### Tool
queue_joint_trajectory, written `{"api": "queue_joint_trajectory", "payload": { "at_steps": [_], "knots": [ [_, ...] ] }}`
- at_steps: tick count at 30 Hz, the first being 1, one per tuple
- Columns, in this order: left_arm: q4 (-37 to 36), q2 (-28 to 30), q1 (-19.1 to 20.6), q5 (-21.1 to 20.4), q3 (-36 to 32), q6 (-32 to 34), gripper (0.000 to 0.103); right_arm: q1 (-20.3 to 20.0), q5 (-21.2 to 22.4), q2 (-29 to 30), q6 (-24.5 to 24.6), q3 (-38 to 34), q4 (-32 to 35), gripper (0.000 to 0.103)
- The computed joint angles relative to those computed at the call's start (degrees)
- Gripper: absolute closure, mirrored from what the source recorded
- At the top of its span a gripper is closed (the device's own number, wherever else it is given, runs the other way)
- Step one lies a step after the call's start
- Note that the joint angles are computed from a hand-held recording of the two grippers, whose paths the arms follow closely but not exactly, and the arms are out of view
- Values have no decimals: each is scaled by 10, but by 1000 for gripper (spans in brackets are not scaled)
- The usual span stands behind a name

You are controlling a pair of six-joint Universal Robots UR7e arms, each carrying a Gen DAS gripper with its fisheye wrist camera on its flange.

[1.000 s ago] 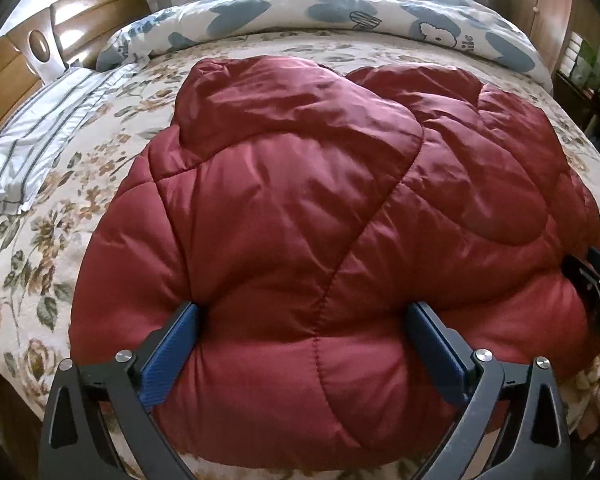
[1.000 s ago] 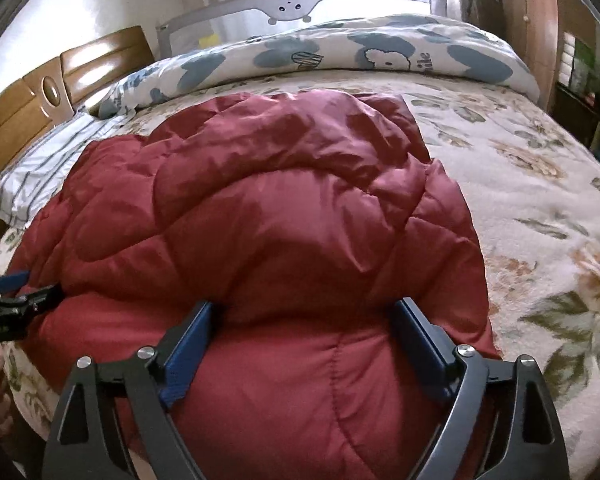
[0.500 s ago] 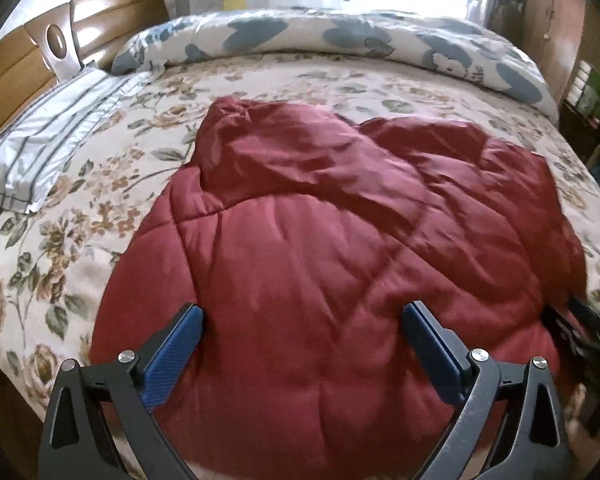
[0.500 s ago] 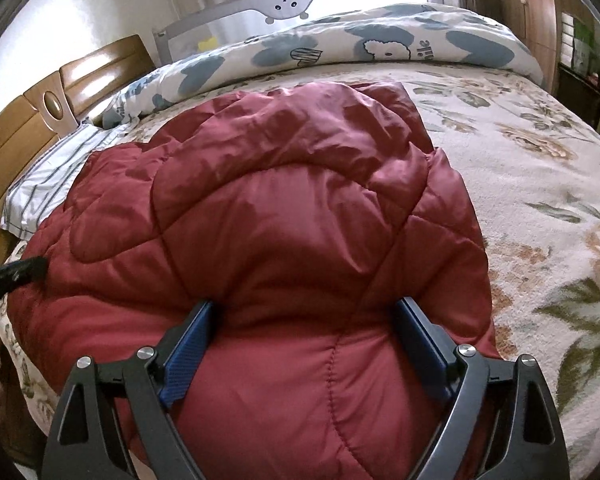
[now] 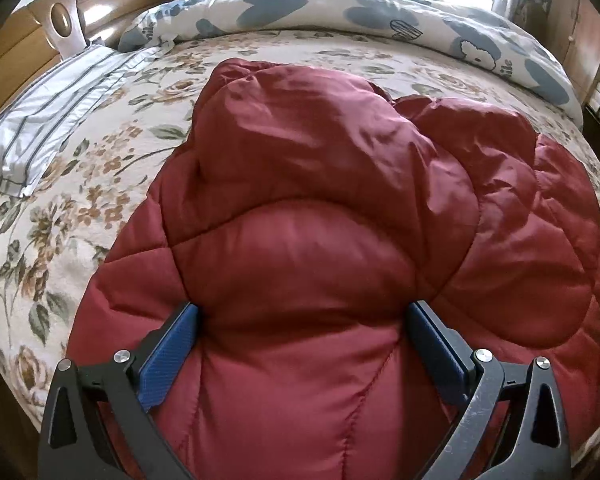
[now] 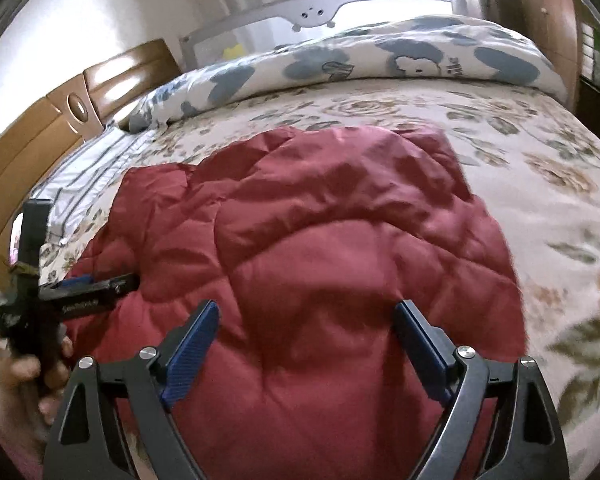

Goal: Fold large clothes
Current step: 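Press and smooth the folded coat bundle with both open grippers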

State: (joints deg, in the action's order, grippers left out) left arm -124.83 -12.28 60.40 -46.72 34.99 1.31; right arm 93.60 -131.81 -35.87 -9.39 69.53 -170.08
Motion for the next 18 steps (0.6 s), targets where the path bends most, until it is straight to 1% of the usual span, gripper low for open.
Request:
{"api": "queue_joint_trajectory", "payload": {
  "at_steps": [3,5,7,10,12,14,17,18],
  "knots": [
    [-6,-6,1,-7,9,1,0,-12,-17,17,12,-34,24,13],
    [-14,-9,1,-8,16,4,0,-24,-12,16,33,-39,30,13],
    [-25,-14,1,-9,26,7,0,-28,-14,14,41,-36,26,13],
    [-36,-31,1,-19,51,3,0,-27,-23,18,35,-36,18,13],
    [-43,-51,-2,-22,80,4,1,-26,-24,18,33,-33,13,13],
    [-57,-82,-6,-35,123,1,2,-27,-22,18,33,-31,9,13],
    [-90,-124,-14,-50,188,15,2,-26,-22,18,34,-30,7,13],
    [-98,-133,-16,-49,203,20,2,-26,-22,18,34,-30,7,13]
  ]
}}
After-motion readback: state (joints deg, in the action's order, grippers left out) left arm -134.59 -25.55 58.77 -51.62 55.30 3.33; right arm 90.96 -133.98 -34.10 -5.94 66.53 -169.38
